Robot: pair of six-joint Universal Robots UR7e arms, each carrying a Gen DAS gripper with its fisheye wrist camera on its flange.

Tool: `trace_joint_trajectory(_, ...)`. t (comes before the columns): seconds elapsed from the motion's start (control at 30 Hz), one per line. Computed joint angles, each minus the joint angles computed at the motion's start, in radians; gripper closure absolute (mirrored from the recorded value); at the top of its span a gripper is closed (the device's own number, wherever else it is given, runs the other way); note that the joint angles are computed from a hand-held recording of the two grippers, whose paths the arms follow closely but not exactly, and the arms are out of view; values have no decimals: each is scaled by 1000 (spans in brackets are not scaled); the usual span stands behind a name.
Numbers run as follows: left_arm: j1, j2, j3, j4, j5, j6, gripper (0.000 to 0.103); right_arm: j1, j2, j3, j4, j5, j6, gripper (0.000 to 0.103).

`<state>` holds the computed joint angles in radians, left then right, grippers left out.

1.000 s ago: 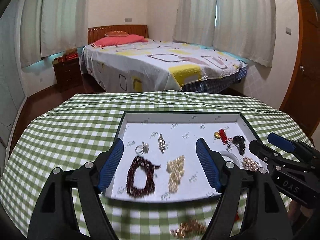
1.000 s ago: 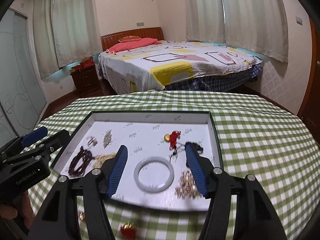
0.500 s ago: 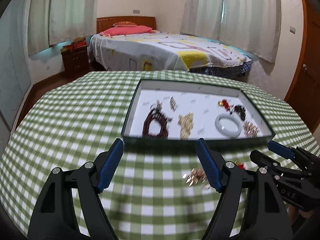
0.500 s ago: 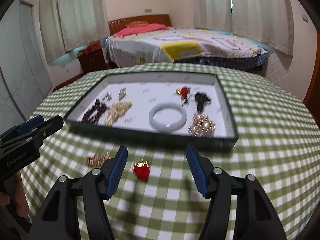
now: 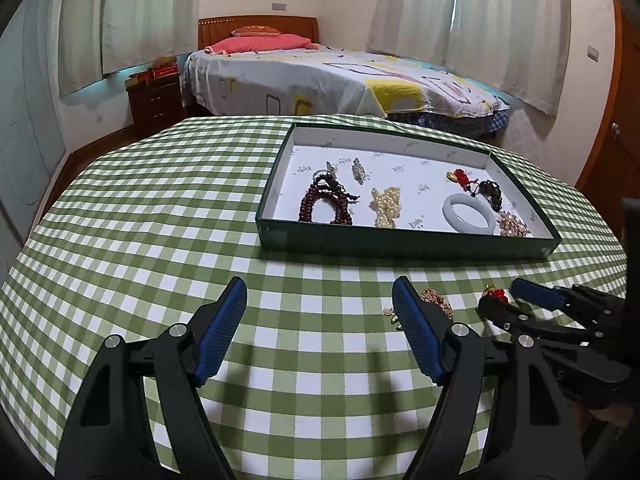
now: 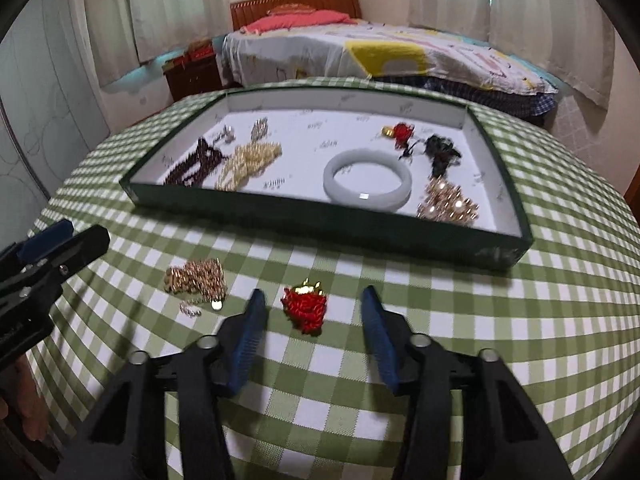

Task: Organize jewelry
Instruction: 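Grasp the red knot ornament with the right tool while the left tool grasps the gold chain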

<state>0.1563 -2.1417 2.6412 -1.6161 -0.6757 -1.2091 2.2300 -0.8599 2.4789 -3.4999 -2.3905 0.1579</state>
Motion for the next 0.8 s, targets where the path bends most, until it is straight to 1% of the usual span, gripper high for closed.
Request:
trace_joint_trajectory(0.03, 4, 10, 2, -17, -2, 6, 30, 0, -1, 0, 2, 3, -4, 67)
trace_joint_trajectory(0.07, 6, 14, 4, -25, -5, 10, 30, 1, 1, -1, 2, -4, -8, 70)
trace_joint_trajectory(0.1, 10, 22, 6, -42, -8, 17, 30, 0, -1, 1, 0, -2, -12, 83)
trace_joint_trajectory(0.13, 11, 23, 8, -49, -12, 19, 30, -2, -3, 4, -2, 1, -16, 84)
trace_joint_trajectory(0.33, 8, 46, 19, -96, -34, 41, 30, 5, -15, 25, -31, -4, -15, 86)
trace_joint_trajectory(0.5, 11, 80, 27, -162, -50, 72, 30, 11, -46, 48, -55, -23, -20, 86)
trace_joint_trajectory(0.6, 24, 115, 32, -229, -64, 101, 30, 13, -74, 68, -72, -34, -20, 86)
trace_joint_trajectory(0.8, 78, 239, 36, -421, -94, 184, 30, -4, -114, 107, -112, -34, -14, 86)
